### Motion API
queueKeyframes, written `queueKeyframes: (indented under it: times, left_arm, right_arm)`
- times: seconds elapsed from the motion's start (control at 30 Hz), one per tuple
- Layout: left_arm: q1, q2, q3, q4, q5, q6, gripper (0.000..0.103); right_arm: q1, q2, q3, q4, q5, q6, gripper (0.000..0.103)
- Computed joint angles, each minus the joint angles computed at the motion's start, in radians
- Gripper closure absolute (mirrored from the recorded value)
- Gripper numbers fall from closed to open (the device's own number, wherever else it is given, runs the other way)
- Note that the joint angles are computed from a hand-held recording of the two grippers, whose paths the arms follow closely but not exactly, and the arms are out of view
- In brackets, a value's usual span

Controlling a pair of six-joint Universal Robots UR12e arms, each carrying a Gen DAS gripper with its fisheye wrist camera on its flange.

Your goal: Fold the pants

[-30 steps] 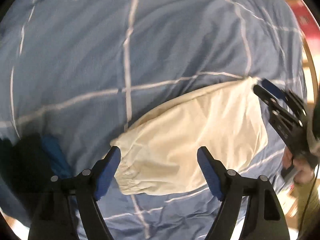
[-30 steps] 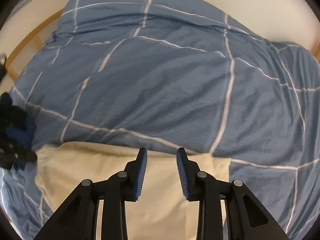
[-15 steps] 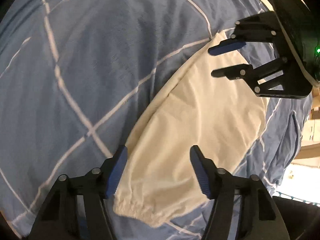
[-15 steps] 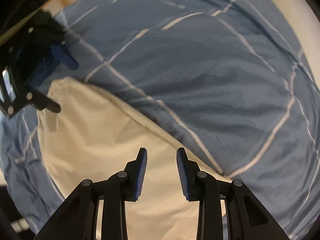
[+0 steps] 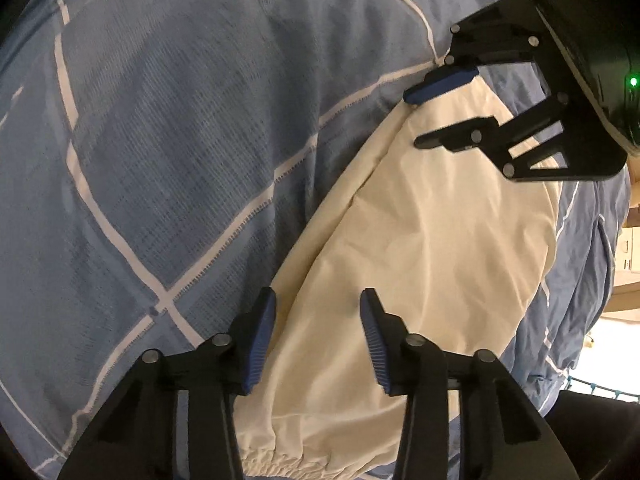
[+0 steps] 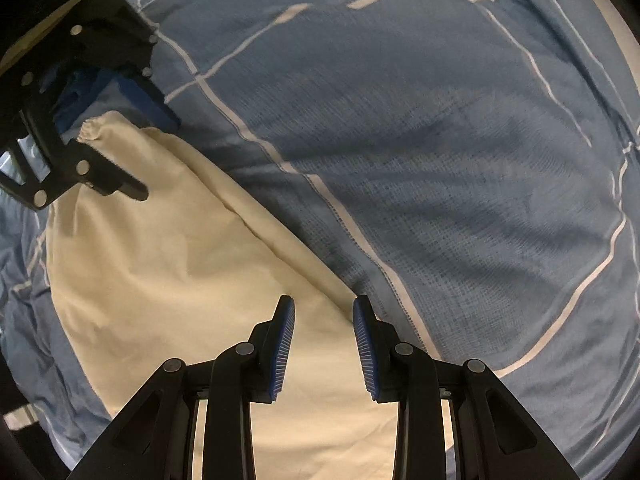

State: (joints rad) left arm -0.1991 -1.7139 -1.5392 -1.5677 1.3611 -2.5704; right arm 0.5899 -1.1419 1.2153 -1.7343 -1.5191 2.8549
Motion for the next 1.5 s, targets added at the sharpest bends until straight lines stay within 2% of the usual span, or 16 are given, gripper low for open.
queueKeyframes:
  times: [0.07, 0.23, 0.27, 0.33, 0.4, 0.5, 0.7, 0.9, 1.0, 1.03, 1.07, 1.1, 1.17, 1.23, 1.37, 1.5]
  left_arm:
    - [-0.001, 0.000, -0.006, -0.001, -0.003, -0.010, 0.078]
    - [-0.007, 0.012, -0.025, 0.015, -0.003, -0.023, 0.093]
    - [-0.007, 0.009, -0.018, -0.007, -0.004, 0.001, 0.096]
    - [-0.005, 0.015, -0.023, 0.003, -0.003, -0.001, 0.097]
    - [-0.005, 0.022, -0.030, 0.010, -0.011, -0.009, 0.098]
    - [-0.009, 0.032, -0.034, 0.024, -0.015, -0.009, 0.098]
    - [-0.021, 0.024, -0.037, 0.071, 0.010, -0.048, 0.099]
    - [-0.028, 0.016, -0.053, 0.100, 0.048, -0.095, 0.098]
    - [-0.032, 0.014, -0.053, 0.108, 0.063, -0.109, 0.098]
    - [-0.036, 0.012, -0.052, 0.113, 0.077, -0.117, 0.096]
    - [-0.041, 0.013, -0.053, 0.122, 0.091, -0.125, 0.092]
    - [-0.050, 0.014, -0.053, 0.142, 0.114, -0.136, 0.088]
    - [-0.056, 0.024, -0.054, 0.202, 0.127, -0.157, 0.063]
    - [-0.062, 0.036, -0.057, 0.260, 0.124, -0.194, 0.053]
    - [-0.086, 0.052, -0.047, 0.323, 0.086, -0.215, 0.050]
    - [-0.119, 0.044, -0.035, 0.337, 0.048, -0.199, 0.049]
  right_arm:
    - [-0.001, 0.007, -0.009, 0.018, 0.001, -0.010, 0.072]
    - [-0.004, 0.020, -0.021, 0.038, 0.007, -0.015, 0.072]
    - [-0.005, 0.023, -0.026, 0.046, 0.010, -0.014, 0.073]
    - [-0.006, 0.043, -0.054, 0.070, 0.011, -0.022, 0.081]
    - [-0.002, 0.046, -0.058, 0.078, -0.001, -0.036, 0.094]
    - [0.008, 0.018, -0.018, 0.050, -0.031, -0.043, 0.099]
    - [0.011, -0.018, 0.024, -0.028, -0.112, -0.020, 0.100]
    - [0.012, 0.000, 0.018, -0.025, -0.182, 0.053, 0.102]
    - [0.010, -0.017, 0.045, -0.067, -0.212, 0.120, 0.101]
    - [0.009, -0.024, 0.054, -0.071, -0.226, 0.153, 0.099]
    - [0.006, -0.031, 0.062, -0.069, -0.231, 0.189, 0.090]
    - [0.002, -0.038, 0.069, -0.071, -0.232, 0.209, 0.073]
    - [-0.002, -0.064, 0.103, -0.105, -0.265, 0.276, 0.064]
    - [-0.005, -0.090, 0.139, -0.147, -0.291, 0.334, 0.064]
    - [-0.036, -0.150, 0.198, -0.223, -0.249, 0.429, 0.064]
    - [-0.049, -0.191, 0.264, -0.262, -0.210, 0.436, 0.064]
